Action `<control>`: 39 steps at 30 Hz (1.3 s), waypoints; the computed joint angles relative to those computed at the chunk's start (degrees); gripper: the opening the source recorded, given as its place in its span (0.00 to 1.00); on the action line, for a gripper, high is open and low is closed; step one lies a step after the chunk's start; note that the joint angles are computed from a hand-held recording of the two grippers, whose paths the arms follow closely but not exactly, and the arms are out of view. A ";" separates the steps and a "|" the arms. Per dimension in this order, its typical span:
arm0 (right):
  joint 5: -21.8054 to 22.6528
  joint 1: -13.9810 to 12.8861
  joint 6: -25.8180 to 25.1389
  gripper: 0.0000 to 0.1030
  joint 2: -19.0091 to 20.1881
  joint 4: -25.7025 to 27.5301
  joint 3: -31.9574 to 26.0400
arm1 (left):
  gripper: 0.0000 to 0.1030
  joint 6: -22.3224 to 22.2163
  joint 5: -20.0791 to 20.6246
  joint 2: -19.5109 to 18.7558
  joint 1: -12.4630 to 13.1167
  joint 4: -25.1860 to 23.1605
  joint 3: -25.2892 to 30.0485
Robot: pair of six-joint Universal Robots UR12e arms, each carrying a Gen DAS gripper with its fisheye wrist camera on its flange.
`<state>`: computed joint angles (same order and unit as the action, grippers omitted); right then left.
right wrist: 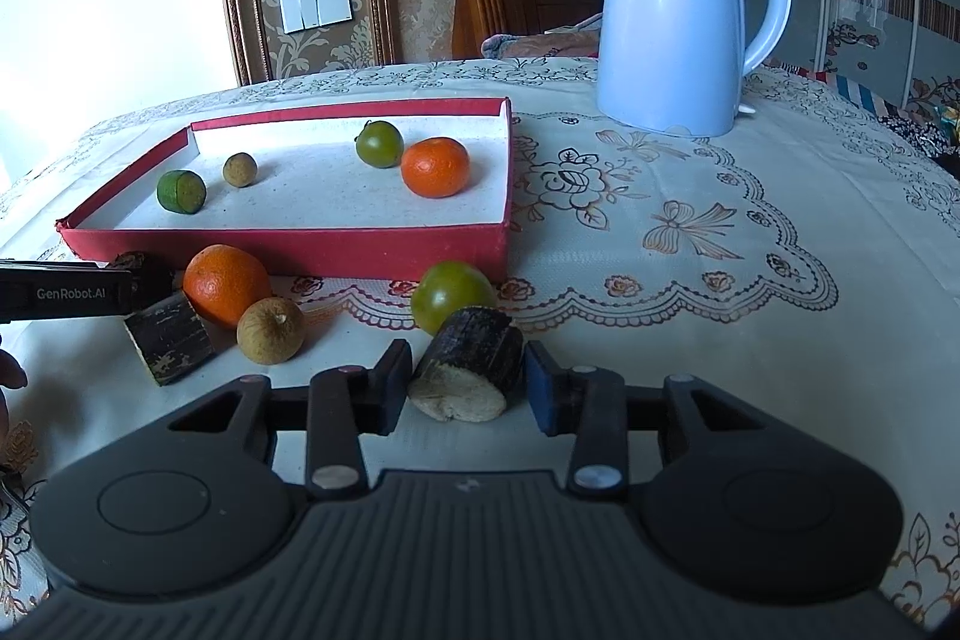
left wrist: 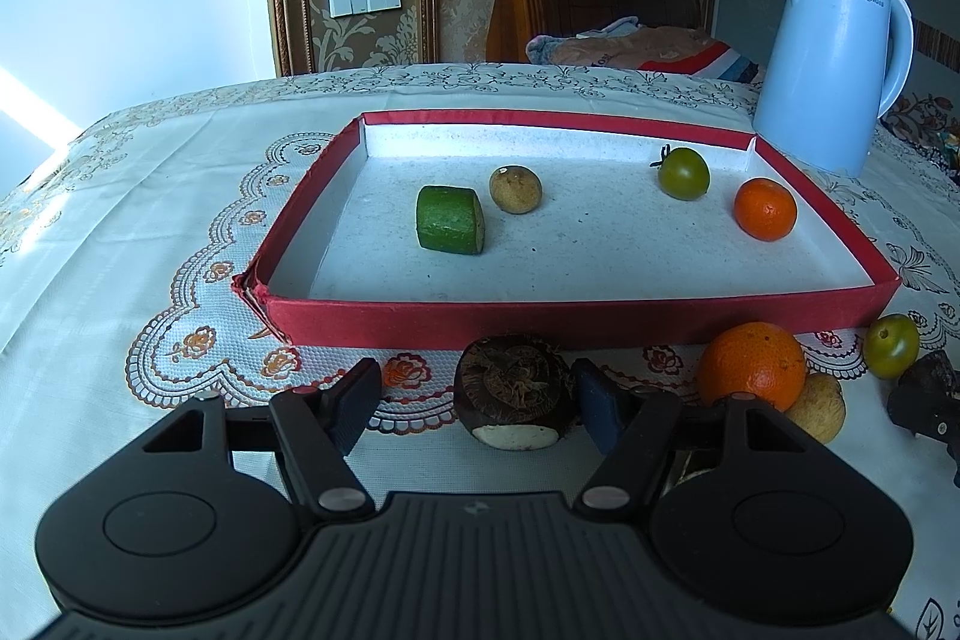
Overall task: Organize fruits
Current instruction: 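Grasp a dark eggplant chunk with the left tool while the right tool grasps another eggplant chunk, then lift and carry both eggplant chunks over the red box with both tools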
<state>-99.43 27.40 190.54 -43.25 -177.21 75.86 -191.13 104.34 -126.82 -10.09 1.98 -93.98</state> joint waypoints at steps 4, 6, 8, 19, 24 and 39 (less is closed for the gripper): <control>-0.06 0.01 0.05 0.37 -0.02 -0.02 0.02 | 0.55 0.78 -0.36 0.08 0.04 0.55 -0.20; -0.04 -0.03 0.11 0.37 0.01 -0.05 -0.01 | 0.48 1.58 -0.47 0.04 -0.04 0.82 -0.22; -0.13 -0.01 0.12 0.37 0.02 -0.09 -0.01 | 0.40 2.44 -1.10 0.08 -0.03 1.17 -0.33; 0.13 -0.08 0.39 0.37 0.04 -1.32 0.30 | 0.39 2.33 -1.67 0.27 0.13 1.67 -0.63; 0.43 -0.21 0.99 0.37 -0.02 -2.32 0.63 | 0.39 1.37 -2.63 0.64 0.51 3.13 -1.39; -0.38 -0.10 1.57 0.37 -0.07 -5.69 1.49 | 0.39 0.47 -3.89 0.92 0.66 6.51 -2.42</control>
